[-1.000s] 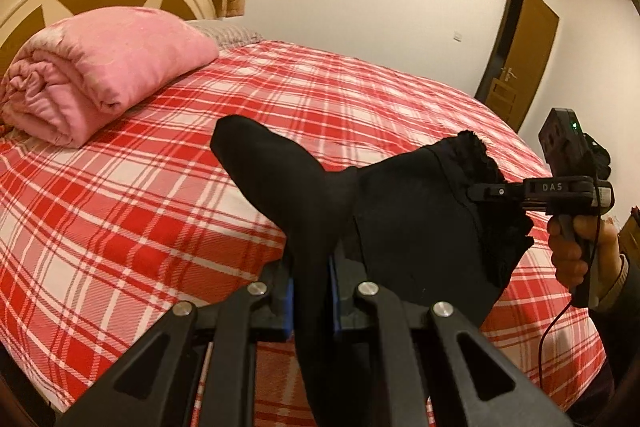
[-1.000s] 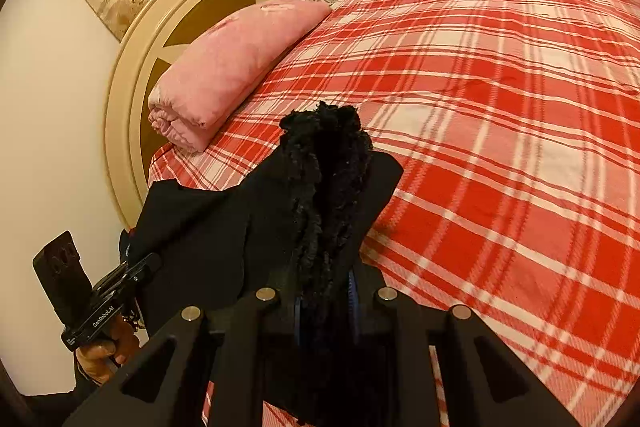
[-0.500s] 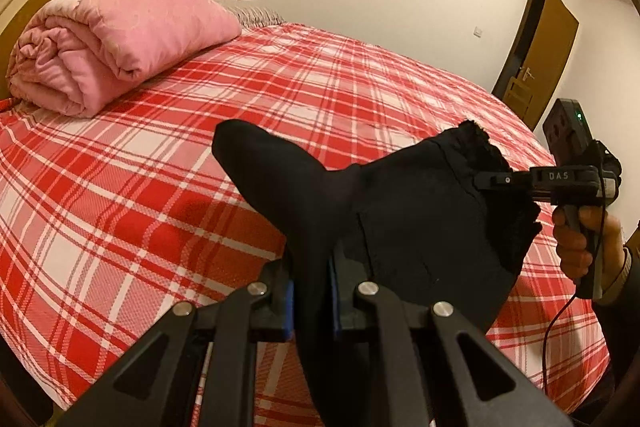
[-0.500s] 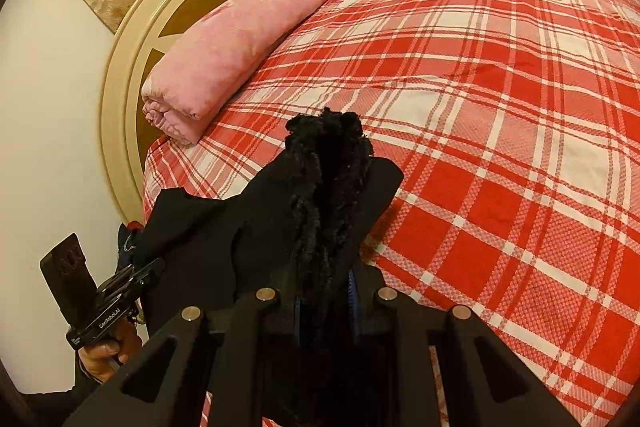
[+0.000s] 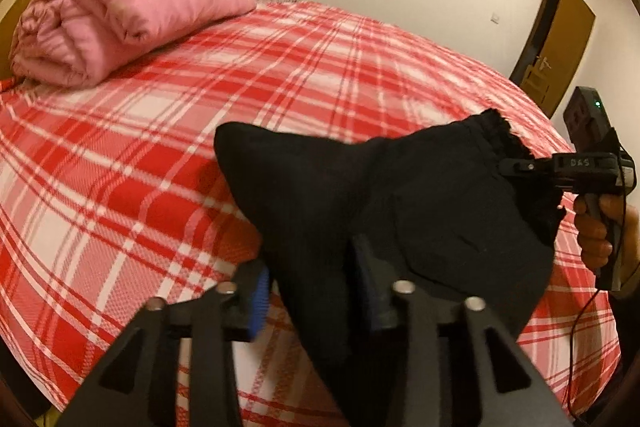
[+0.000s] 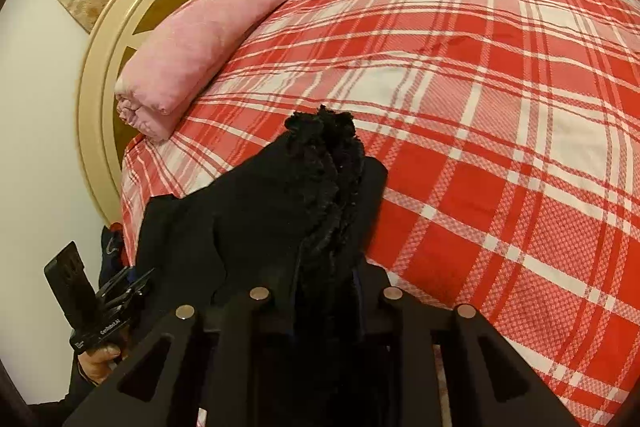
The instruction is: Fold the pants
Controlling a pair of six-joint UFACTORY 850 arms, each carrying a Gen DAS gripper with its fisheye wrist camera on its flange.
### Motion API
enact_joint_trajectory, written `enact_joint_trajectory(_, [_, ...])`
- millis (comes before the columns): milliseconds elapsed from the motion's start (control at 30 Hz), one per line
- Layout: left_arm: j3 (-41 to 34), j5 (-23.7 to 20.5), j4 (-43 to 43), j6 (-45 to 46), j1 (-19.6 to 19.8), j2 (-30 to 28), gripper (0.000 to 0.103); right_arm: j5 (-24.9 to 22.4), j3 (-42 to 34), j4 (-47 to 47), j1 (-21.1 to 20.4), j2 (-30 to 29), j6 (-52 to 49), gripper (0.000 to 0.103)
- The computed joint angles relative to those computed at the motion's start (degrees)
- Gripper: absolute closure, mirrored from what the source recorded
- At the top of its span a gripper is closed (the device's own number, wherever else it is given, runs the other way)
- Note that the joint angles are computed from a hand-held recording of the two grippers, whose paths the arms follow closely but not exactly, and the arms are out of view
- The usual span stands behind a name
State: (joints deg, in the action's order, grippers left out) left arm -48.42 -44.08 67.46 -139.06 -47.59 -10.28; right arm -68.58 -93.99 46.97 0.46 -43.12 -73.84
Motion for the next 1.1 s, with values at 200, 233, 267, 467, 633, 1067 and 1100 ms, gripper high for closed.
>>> enact_joint_trajectory(200, [0.87,-0.56,1.86,-3.33,-0.12,-0.78,0.04,3.33,1.26,-0.3,0.15,0.37,-0.1,0.071])
enact_joint_trajectory(233, [0.72,-0.9,1.79,-3.2,-0.16,-1.03,0.036,4.24,1.87,-0.11,0.2,0.75,-0.47,0.069])
enact_joint_trajectory(267, [0.51,-1.42,1.56,-2.95,-0.25,-1.33,0.035,4.63,2.15,0.02,0.19,0.95,-0.48,0.066])
enact_joint_trajectory(467, [0.34,-2.44,1.66,-3.14,-0.11,-2.03,0.025,7.42,4.28,1.36,-1.08,3.13,0.41,0.037])
enact_joint_trajectory(633, [-0.74,-4.8,-3.66,-1.16,-1.19,-1.3,0.018,15.15,11.08,2.98,-3.92,9.98,-3.96,0.033])
enact_joint_trajectory(1067, [-11.13,-25.84,-4.37,2.28,-14.64,-2.67,0.004,8.03,39.87,25.83,-24.64,43.01,-43.27,0.025])
enact_joint_trajectory(1100, [-12.26,-27.53,-3.71,2.34,-15.72,-2.96,0.003,5.44,40.79,26.46,-26.49,44.52,-43.71,0.024])
